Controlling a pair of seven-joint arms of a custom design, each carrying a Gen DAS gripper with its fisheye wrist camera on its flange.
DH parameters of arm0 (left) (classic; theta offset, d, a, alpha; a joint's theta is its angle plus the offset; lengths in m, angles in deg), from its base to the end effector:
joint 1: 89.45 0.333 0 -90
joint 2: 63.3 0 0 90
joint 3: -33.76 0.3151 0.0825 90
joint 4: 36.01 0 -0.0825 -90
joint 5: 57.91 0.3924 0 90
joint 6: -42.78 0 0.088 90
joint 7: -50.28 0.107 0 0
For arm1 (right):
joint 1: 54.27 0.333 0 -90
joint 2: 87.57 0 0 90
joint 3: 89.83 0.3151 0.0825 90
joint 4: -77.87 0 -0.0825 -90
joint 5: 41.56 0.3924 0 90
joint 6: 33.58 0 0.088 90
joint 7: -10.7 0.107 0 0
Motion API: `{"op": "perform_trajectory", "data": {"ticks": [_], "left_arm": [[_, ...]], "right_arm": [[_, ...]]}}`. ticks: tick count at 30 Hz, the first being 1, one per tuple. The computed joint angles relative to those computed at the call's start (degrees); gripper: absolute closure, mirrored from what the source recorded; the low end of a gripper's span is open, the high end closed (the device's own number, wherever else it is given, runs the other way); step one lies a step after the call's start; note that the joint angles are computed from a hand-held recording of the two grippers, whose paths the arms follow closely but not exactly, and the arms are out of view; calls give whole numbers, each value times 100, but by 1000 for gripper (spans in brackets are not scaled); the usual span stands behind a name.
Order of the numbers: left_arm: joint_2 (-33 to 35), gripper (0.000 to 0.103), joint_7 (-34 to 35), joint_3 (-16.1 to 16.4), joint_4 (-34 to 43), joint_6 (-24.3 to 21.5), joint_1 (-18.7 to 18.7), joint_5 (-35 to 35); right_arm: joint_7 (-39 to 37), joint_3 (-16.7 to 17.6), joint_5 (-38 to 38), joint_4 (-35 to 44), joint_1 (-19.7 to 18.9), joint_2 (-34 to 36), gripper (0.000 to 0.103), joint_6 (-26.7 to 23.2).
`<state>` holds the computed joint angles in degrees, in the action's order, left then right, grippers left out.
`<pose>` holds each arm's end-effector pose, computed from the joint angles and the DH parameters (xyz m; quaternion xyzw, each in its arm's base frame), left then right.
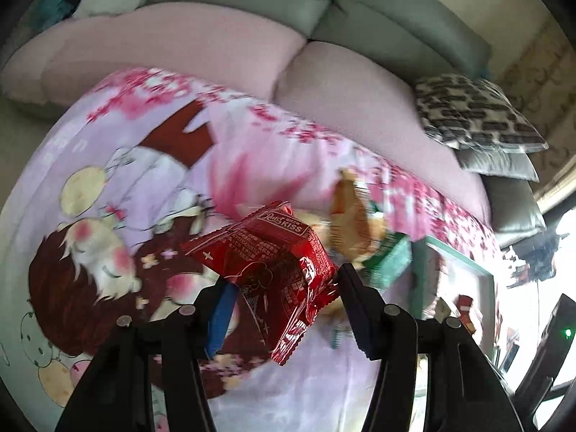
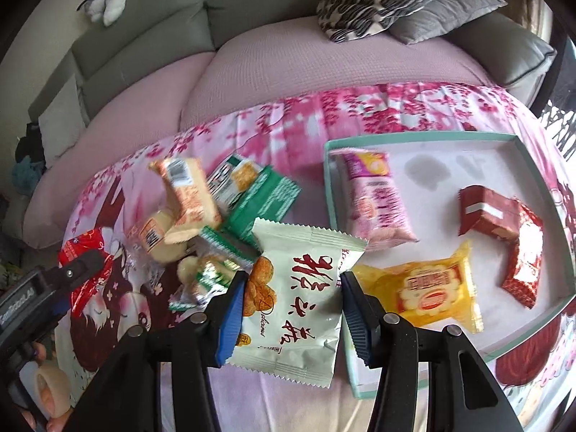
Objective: Organize snacks
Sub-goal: 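Place both snacks into the tray and open both tools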
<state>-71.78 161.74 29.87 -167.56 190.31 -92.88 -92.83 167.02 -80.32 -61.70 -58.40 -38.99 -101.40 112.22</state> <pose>0.5286 -0.0590 0.4483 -0.6582 0.6950 -0.2875 0.0334 0.4542 0.2171 0.4520 -0.5076 0.8267 -0.1429 0.1964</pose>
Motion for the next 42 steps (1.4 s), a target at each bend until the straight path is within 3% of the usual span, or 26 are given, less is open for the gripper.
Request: {"op": "perform_trajectory", "data": {"ticks": [10, 22, 30, 32, 34, 42], "left_arm": [[-71, 45, 726, -317, 203, -242, -624, -257], [804, 45, 396, -1004, 958, -280, -1271, 799], [1471, 44, -49, -1216, 1434, -252, -1444, 1348], [1548, 37, -188, -1244, 1498, -340, -1443, 1442], [1501, 31, -124, -1278, 1435, -339, -1401, 1339], [956, 30, -694, -1096, 1009, -311, -1318, 1824]], "right_arm": [[-22, -213, -102, -573, -600, -835, 49, -348], [-901, -649, 19, -762, -1400, -1084, 49, -703], [-1284, -805, 152, -729, -1658, -742, 48, -656], [-1375, -846, 228, -750, -1663, -736, 47, -598], [-1374, -826, 243, -787, -1688, -774, 42, -551], [-1334, -630, 210, -874, -1599, -1048, 26, -663]]}}
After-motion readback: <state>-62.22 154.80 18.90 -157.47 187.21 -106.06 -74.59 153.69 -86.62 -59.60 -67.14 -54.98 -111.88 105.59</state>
